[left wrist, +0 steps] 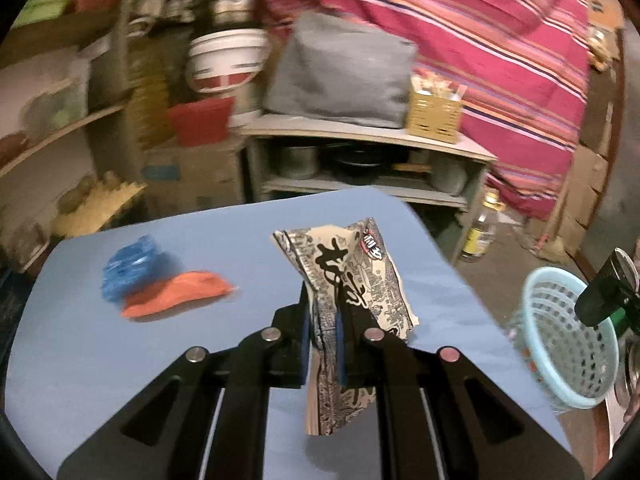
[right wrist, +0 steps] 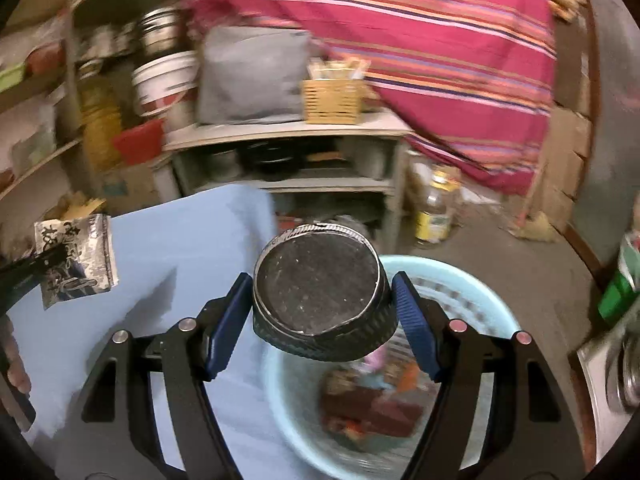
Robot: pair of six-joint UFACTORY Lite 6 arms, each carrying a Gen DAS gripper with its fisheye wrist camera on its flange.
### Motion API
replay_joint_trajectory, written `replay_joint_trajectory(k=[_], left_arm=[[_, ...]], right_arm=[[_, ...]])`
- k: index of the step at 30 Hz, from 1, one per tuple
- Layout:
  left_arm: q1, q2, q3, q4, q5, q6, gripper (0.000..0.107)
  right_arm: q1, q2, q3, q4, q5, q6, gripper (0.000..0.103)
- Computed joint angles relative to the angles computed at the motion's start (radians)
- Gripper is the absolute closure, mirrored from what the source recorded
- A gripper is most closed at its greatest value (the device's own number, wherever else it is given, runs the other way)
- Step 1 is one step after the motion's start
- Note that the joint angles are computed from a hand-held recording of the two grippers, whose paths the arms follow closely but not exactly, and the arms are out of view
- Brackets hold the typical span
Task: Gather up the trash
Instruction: 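Carry the packet and black cup over the basket and open the left tool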
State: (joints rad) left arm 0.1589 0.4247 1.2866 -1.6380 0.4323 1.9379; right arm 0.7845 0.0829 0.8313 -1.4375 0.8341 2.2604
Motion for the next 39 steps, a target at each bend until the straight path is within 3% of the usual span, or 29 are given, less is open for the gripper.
replay_joint_trajectory(k=[5, 8, 23, 26, 31, 32, 34, 35, 36, 39], left_arm=[[-0.162, -0.094, -0.113, -0.171, -0.047, 0.109, 0.097], [-0.232, -0.110, -0.140, -0.225, -0.055, 0.119, 0.097], [-0.628, 0.030, -0.035, -0.538, -0.180, 0.343, 0.093], [-0.671, 0.068, -0.009, -0.634, -0.194, 0.434, 0.093], [-0.692, 0.108, 0.013, -0.632, -0.197, 0.430, 0.091], [-0.694, 0.111, 0.013, -0.607, -0.195, 0.403, 0.087], [-0.694, 0.102, -0.003, -0.639, -0.194, 0.431, 0.068], [-0.693, 0.094, -0.016, -0.679, -0.190, 0.470, 0.047], [-0.695, 0.085, -0.029, -0.725, -0.186, 0.512, 0.037], [-0.691, 0.067, -0.053, -0.753, -0.183, 0.553, 0.037]], right_arm=[[-0.086, -0.286, -0.294, -0.041, -0.042, 0.123, 0.032], [-0.149, -0.374, -0.378, -0.063, -0.074, 0.142, 0.032], [-0.323, -0.576, -0.521, -0.087, -0.177, 0.115, 0.032], [-0.355, -0.634, -0.554, -0.077, -0.196, 0.094, 0.032], [-0.362, -0.675, -0.579, -0.049, -0.195, 0.060, 0.032], [-0.366, -0.680, -0.583, -0.047, -0.197, 0.058, 0.032], [-0.374, -0.690, -0.591, -0.046, -0.205, 0.058, 0.032], [-0.378, -0.690, -0.592, -0.050, -0.209, 0.062, 0.032], [-0.380, -0.691, -0.593, -0.051, -0.211, 0.062, 0.032], [-0.388, -0.684, -0.592, -0.059, -0.222, 0.064, 0.032]])
